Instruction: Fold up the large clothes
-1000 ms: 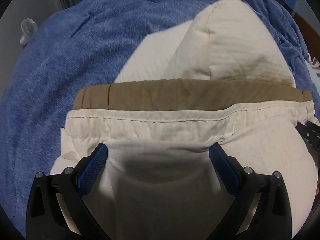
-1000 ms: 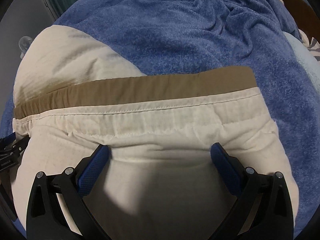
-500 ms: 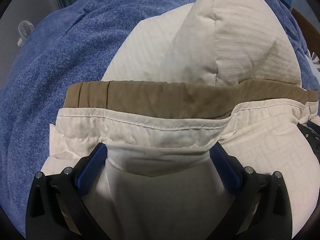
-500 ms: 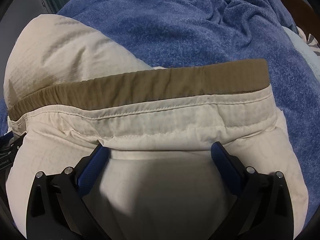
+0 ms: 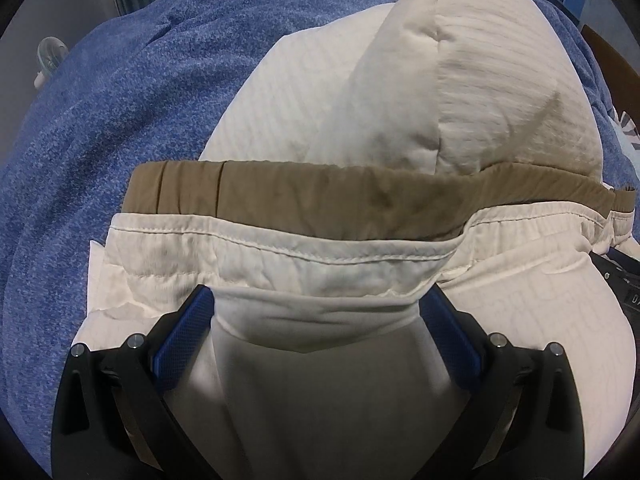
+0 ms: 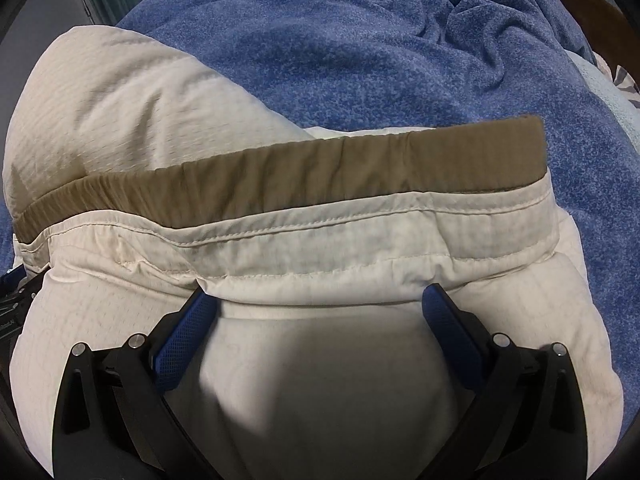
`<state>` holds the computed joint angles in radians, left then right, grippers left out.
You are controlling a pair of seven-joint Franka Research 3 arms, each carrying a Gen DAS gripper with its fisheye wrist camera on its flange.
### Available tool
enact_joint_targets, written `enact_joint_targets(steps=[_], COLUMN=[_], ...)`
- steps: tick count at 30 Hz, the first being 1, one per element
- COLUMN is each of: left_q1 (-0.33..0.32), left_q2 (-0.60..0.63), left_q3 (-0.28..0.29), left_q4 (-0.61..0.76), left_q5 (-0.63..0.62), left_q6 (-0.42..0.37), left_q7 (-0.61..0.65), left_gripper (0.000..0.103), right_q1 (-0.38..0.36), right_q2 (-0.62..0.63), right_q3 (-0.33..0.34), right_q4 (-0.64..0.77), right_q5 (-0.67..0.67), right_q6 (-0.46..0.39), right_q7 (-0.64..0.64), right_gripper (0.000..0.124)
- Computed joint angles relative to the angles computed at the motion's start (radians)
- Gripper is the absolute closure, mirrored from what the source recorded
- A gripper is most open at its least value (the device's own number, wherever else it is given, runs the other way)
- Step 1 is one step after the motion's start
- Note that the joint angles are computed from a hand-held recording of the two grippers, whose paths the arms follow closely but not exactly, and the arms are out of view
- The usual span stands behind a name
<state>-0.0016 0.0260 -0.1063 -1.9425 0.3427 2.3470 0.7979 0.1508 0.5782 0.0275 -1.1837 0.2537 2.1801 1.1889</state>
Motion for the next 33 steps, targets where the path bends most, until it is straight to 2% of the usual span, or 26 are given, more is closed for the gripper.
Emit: enact_joint_targets(steps=[8,13,15,17,19,21,22,24,27,31,33], left_q1=[0.002,-0.002,-0.008,-0.016,-0.010,-0.043,-0.063,-0.110,-0.136,-0.116,-0.090], left_q2=[-0.014,-0.046,-0.067,-0.098,-0.153,-0.251,-0.298,-0.374,-0.448,-0.447,-0.432], left_q3=[0.002,-0.004,-0.014,-0.023,-0.051,-0.057,-0.060,-0.056,-0.046,-0.049,-0.080], left_q4=[-0.028,-0.073,-0.086,-0.094,-0.122,-0.201,-0.245,-0.320,-0.416,-0.461,-0.461], left_q5=[0.009,0.061,0.126,0.143,0.188,0.221,0.196,0.101,0.001,-0.013,0.022], left_q6=[0.033,0.077,0.071,0.039,0.013,0.061,0.089,0.097,0.138,0.195,0.202], left_q7=[-0.012,-0.061,-0.105,-0.107,-0.141,-0.133,-0.092,-0.008,0.004,0.030,-0.004], left_gripper=[0.005,0.005,0.006,0.006,0.006,0.006,0.006,0.006,0.006,0.006,0.006], right_q1=[0.000,-0.023,-0.027,-0.025,-0.041,-0.083,-0.113,-0.130,-0.139,-0.122,-0.113], right_q2=[-0.013,-0.128,-0.152,-0.171,-0.202,-0.277,-0.340,-0.407,-0.472,-0.509,-0.518], right_q3=[0.001,0.023,0.024,0.021,0.026,0.047,0.060,0.046,0.001,-0.031,-0.036], right_q4=[-0.031,-0.228,-0.267,-0.281,-0.290,-0.355,-0.421,-0.488,-0.557,-0.652,-0.688], right_q5=[0.006,0.078,0.099,0.100,0.122,0.211,0.284,0.364,0.413,0.438,0.472], right_q6=[0.037,0.202,0.231,0.233,0.195,0.172,0.163,0.131,0.032,0.075,0.115], right_q7=[-0.008,-0.069,-0.088,-0.100,-0.134,-0.255,-0.371,-0.517,-0.627,-0.726,-0.763], right_gripper=[0.026,0.026,0.026,0.027,0.028,0.028,0.028,0.028,0.028,0.028,0.028])
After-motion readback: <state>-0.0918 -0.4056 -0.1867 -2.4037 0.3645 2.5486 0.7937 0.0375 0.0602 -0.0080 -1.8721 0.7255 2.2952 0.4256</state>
